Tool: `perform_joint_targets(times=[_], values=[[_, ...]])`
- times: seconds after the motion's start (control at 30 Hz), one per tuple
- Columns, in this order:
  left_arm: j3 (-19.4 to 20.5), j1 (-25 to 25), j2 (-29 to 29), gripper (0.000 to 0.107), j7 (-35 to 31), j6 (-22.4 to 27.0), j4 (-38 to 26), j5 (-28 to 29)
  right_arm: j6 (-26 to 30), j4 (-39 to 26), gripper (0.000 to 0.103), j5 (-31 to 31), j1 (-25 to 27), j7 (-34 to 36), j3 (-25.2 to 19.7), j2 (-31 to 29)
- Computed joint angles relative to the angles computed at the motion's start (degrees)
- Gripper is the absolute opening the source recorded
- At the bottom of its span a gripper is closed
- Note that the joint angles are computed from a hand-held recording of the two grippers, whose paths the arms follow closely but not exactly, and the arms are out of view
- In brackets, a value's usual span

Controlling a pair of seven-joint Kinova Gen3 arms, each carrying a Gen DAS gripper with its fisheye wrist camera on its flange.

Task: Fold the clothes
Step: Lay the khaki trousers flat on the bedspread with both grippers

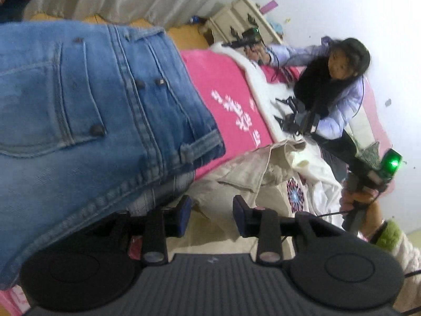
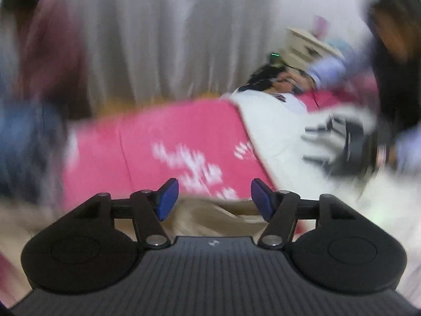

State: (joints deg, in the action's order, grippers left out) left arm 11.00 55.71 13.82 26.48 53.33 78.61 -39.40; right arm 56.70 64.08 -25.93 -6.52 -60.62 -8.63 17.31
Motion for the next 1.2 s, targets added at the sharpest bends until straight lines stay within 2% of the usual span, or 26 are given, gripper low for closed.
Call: perform_joint_targets(times=[0.1, 0.17, 0.27, 0.33, 0.4, 0.5, 0.6, 0.67, 0.83, 0.9, 0.93, 0.97, 1.0, 1.03, 1.1, 1.2], values=[[0.7, 2.0, 1.9, 0.036, -2.0, 5.4, -3.6, -0.1, -6.2, 3.3, 0.064, -7.0, 6.5, -7.0, -3.8, 2.3], [0.7, 3.9, 3.6, 0.039, -2.2, 8.0, -6.0, 0.1, -6.4, 6.3, 0.064, -11.3, 7.6, -9.4, -1.7, 3.0], [0.5, 6.0, 6.5, 0.045, -3.3, 10.4, -9.8, 2.7, -0.6, 12.8, 0.064, -11.7, 6.8, -7.6, 6.0, 0.0], [-0.5, 7.6, 8.5, 0.047, -5.0, 11.5, -12.0, 5.5, 4.0, 16.3, 0.064, -8.5, 8.6, -7.1, 7.7, -1.9], [-1.6, 8.4, 9.8, 0.051, -4.3, 9.8, -12.0, 8.8, 8.7, 20.3, 0.064, -3.9, 13.4, -7.3, 5.9, -4.3], [0.0, 5.9, 11.2, 0.052, -2.3, 2.9, -8.9, 12.8, 15.7, 25.8, 0.064, 2.7, 20.4, -7.2, 3.8, -8.0], [-1.8, 7.3, 12.8, 0.052, -2.1, -1.7, -8.1, 16.4, 21.5, 30.3, 0.065, 6.7, 20.7, -2.3, 9.7, -11.1], [-2.5, 8.5, 13.4, 0.052, -1.0, -3.9, -7.8, 17.7, 21.3, 33.7, 0.066, 8.0, 19.8, 0.2, 14.0, -12.8], [-2.9, 10.5, 17.0, 0.050, -2.8, -3.2, -12.2, 20.4, 20.8, 39.9, 0.067, 6.8, 24.8, 4.1, 18.9, -14.0], [-2.7, 11.0, 18.8, 0.045, -5.0, -1.9, -14.9, 21.7, 21.8, 41.3, 0.062, 6.4, 26.4, 5.4, 18.8, -14.8], [-2.7, 11.2, 19.6, 0.041, -6.1, -1.3, -16.1, 22.4, 21.9, 42.0, 0.052, 7.6, 25.6, 6.6, 18.3, -15.9], [-2.9, 11.5, 20.3, 0.040, -6.9, -0.6, -17.3, 23.0, 22.0, 42.6, 0.035, 8.8, 24.9, 7.6, 17.7, -17.1], [-3.2, 12.0, 21.2, 0.032, -7.6, 0.8, -18.9, 23.4, 22.2, 43.3, 0.024, 10.1, 24.0, 8.6, 17.2, -18.2], [-3.3, 12.3, 22.2, 0.019, -8.7, 2.9, -21.0, 23.8, 22.2, 43.4, 0.011, 11.3, 22.9, 9.1, 16.6, -19.5], [-3.5, 12.5, 24.3, 0.010, -11.2, 6.9, -25.4, 24.9, 21.9, 42.6, 0.008, 13.6, 20.6, 9.1, 15.6, -22.4], [-4.9, 13.5, 24.8, 0.007, -11.3, 8.5, -26.9, 25.6, 19.2, 40.0, 0.007, 17.7, 17.8, 9.1, 15.0, -26.2]])
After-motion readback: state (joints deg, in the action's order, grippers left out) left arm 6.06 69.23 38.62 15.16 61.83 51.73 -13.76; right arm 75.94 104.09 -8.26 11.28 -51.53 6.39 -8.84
